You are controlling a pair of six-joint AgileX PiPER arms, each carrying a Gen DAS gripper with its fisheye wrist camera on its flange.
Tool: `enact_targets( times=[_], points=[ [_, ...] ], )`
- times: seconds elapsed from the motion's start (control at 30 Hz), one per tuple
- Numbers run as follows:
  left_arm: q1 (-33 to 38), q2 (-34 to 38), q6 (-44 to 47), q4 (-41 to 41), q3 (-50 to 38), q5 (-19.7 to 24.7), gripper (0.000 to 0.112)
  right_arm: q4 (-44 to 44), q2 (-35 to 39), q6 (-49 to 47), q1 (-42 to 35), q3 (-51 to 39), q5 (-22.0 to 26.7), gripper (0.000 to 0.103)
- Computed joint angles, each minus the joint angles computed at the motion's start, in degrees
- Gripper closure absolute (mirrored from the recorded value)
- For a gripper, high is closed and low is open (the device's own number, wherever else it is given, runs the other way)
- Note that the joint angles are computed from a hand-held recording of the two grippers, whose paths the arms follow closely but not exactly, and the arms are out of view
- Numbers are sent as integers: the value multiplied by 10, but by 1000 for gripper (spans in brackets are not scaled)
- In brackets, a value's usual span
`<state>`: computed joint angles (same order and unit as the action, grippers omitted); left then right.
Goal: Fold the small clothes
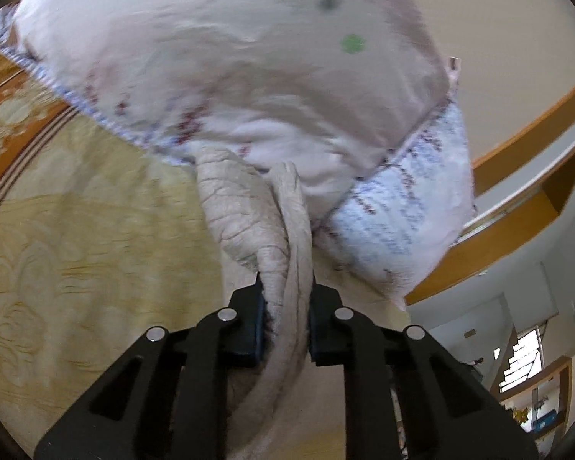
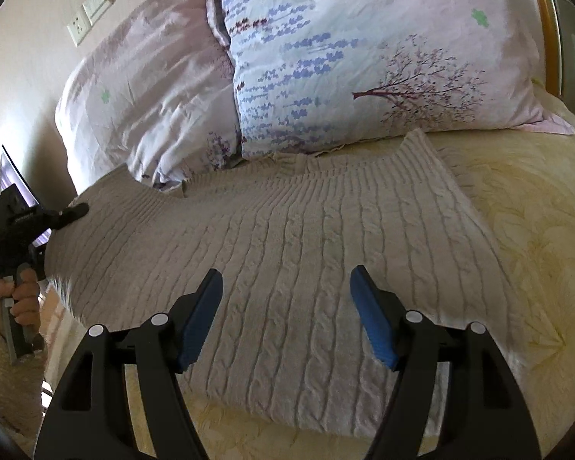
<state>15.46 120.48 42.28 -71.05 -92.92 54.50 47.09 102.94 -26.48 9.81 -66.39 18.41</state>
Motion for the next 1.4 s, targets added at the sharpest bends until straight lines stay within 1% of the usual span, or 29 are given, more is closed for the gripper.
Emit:
enact_targets(
  times=[0.1,0.2,0.23,0.37,0.53,0.63,0.7,0.77,0.8,0.83,0.87,0.9,0.93,0.97,1.0,1.03,1.1,1.13,1.17,1.23,1.3,1.33,1.37,1.4],
  points=[
    [-24,-10,-2,-21,-1,-1,97,78,-19,-76,-17,24,-3,32],
    [-57,-12,-4,-35,-11,-2,97,122,-33,-116,-33,38,2,31],
    [-73,-11,-7,-38,-16,-4,97,149,-40,-141,-42,47,5,31],
    [-127,-3,-18,-45,-35,-13,98,190,-57,-179,-63,70,6,30],
    [-202,23,-44,-28,-65,-41,98,245,-76,-229,-91,99,12,30],
    [-247,57,-90,18,-100,-52,96,274,-79,-248,-114,108,33,30],
    [-265,82,-114,40,-123,-45,94,288,-78,-253,-131,108,54,30],
    [-269,109,-109,17,-142,-8,92,294,-76,-250,-146,102,76,30],
    [-267,118,-100,-4,-148,20,88,297,-74,-250,-154,98,90,30],
    [-264,119,-89,-17,-146,38,83,298,-71,-244,-165,90,113,30],
    [-260,109,-65,-34,-130,44,71,295,-66,-237,-172,82,130,30],
    [-254,92,-35,-51,-106,43,64,293,-57,-227,-183,68,158,30],
    [-245,65,4,-68,-70,30,52,290,-51,-219,-188,58,177,30],
    [-237,42,32,-77,-41,13,46,282,-42,-204,-193,44,195,30],
    [-231,19,58,-82,-15,-8,43,273,-31,-188,-196,28,213,30],
    [-226,-11,81,-75,19,-52,41,260,-13,-164,-199,3,241,30],
    [-227,-46,82,-33,52,-126,39,241,18,-127,-197,-38,276,30],
    [-230,-57,80,-4,62,-162,38,224,37,-101,-193,-64,291,31],
    [-235,-64,62,36,70,-200,38,208,49,-79,-187,-84,295,31],
    [-227,-64,21,107,79,-221,38,168,75,-29,-172,-127,293,32],
    [-221,-48,-21,154,64,-207,38,146,102,0,-159,-167,301,35],
    [-226,-26,-59,189,35,-199,38,141,113,7,-156,-182,307,37],
    [-226,-19,-76,206,28,-193,38,127,125,23,-151,-199,311,38],
    [-225,-14,-84,215,25,-189,38,110,135,41,-145,-216,314,41]
  ],
)
